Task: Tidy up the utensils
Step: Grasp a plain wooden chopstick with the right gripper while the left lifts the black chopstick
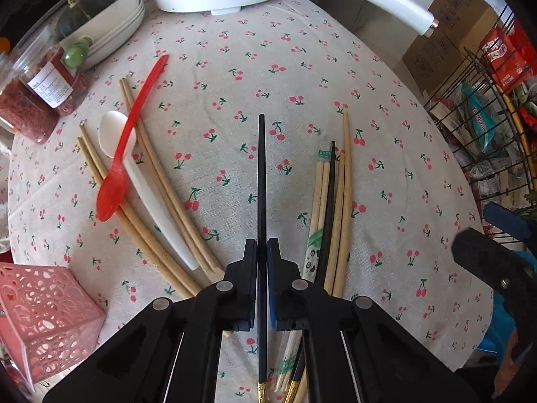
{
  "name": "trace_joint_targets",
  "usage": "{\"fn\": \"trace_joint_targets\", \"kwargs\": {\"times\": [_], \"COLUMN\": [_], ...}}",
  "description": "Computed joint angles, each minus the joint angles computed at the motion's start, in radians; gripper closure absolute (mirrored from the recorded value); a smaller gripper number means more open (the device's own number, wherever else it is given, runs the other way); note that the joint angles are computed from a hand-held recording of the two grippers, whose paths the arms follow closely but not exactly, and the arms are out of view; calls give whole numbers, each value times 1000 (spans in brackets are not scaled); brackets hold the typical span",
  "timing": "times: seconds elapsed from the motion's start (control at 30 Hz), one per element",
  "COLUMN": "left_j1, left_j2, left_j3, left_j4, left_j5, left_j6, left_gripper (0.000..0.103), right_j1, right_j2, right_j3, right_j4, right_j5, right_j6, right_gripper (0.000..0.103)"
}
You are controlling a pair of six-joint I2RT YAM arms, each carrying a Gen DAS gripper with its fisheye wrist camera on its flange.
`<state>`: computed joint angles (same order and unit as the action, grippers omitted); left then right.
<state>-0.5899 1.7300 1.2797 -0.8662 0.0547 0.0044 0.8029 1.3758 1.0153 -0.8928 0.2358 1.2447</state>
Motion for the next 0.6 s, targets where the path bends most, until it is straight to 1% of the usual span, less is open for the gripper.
{"fn": "trace_joint_targets", "kwargs": {"times": [0.13, 0.2, 0.27, 0.37, 0.4, 0.47, 0.5, 0.57, 0.6], "left_j1": [76, 129, 219, 333, 371, 447, 476, 526, 546], "left_j2": [-170, -264, -359, -472, -499, -533, -548, -549, -548], "left_j3": [-85, -129, -167, -211, -223, -245, -257, -256, -254], "left_j4": [-18, -39, -79, -129, -141, -155, -158, -178, -189], "left_j5": [43, 82, 134, 200, 223, 267, 283, 313, 329], "left_j6": [54, 89, 152, 225, 247, 295, 311, 339, 355], "left_gripper": [98, 98, 98, 98, 98, 98, 98, 98, 98], "right_j1": [-18, -28, -35, -37, -37, -38, -39, -27, -23], "right_j2": [55, 79, 107, 160, 177, 210, 229, 265, 284], "right_j3": [7, 2, -4, 3, 7, 16, 25, 68, 89], "right_j4": [53, 90, 134, 185, 202, 231, 234, 195, 175], "right_j5": [-34, -62, -88, -111, -115, -122, -123, -77, -65], "right_j6": [-22, -23, -20, -24, -29, -36, -38, -45, -52], "right_gripper": [0, 3, 14, 27, 29, 41, 45, 50, 51]}}
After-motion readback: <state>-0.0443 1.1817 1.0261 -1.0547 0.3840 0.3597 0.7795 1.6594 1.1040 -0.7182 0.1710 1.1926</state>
